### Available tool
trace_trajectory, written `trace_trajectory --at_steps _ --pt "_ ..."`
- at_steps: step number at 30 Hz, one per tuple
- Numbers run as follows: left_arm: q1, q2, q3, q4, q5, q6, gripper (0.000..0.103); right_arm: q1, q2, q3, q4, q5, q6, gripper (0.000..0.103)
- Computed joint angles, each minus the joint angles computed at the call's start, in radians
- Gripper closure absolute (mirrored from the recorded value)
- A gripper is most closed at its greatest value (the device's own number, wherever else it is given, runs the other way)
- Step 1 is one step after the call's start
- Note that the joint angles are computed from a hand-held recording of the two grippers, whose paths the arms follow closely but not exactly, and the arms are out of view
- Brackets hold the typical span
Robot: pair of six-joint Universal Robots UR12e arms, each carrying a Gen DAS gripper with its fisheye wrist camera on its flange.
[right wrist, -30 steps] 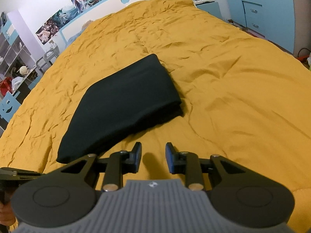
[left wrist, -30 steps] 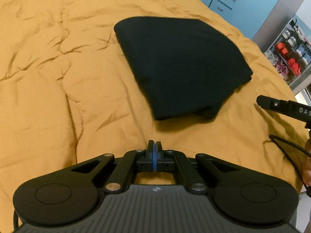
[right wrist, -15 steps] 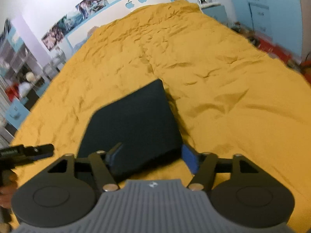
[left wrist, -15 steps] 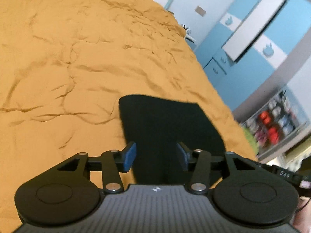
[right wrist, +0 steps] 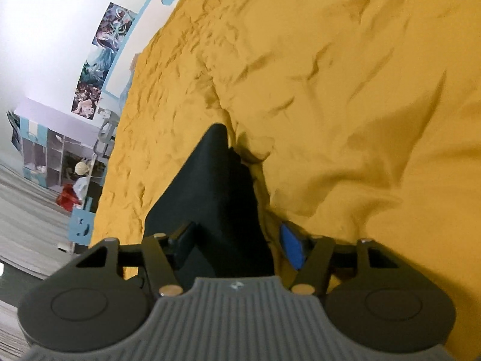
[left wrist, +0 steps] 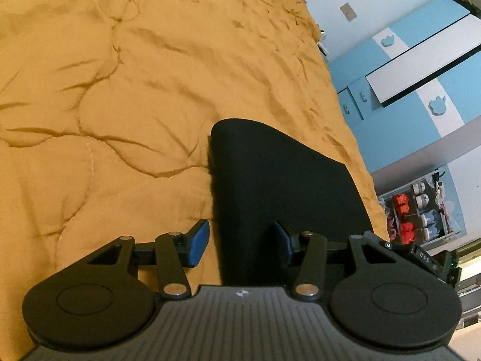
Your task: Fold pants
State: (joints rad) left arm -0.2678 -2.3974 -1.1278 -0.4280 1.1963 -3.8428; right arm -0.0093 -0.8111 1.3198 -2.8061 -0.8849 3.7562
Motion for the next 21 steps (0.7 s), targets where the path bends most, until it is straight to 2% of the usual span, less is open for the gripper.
trace_trajectory --at_steps 2,5,9,12,16,21 --pt "0.001 -0.011 0.017 -0.011 -0.01 0.005 0.046 -0.001 0.016 -0.013 -0.009 0.024 0.016 0.046" --pt "0.004 -0.023 0.036 -0.027 -0.025 0.007 0.05 -0.004 0.037 -0.036 0.002 0.053 0.03 0.054" --pt "0.01 -0.037 0.054 -0.035 -0.054 0.01 0.059 -0.002 0.061 -0.071 0.025 0.077 0.035 0.067" --pt "0.013 -0.039 0.055 -0.038 -0.066 0.014 0.065 0.0 0.076 -0.087 0.026 0.09 0.046 0.073" --pt "0.017 -0.04 0.055 -0.03 -0.079 0.02 0.076 0.0 0.078 -0.096 0.038 0.093 0.022 0.078" --pt "0.011 -0.037 0.058 -0.031 -0.062 0.038 0.082 0.008 0.072 -0.115 0.088 0.064 -0.03 0.083"
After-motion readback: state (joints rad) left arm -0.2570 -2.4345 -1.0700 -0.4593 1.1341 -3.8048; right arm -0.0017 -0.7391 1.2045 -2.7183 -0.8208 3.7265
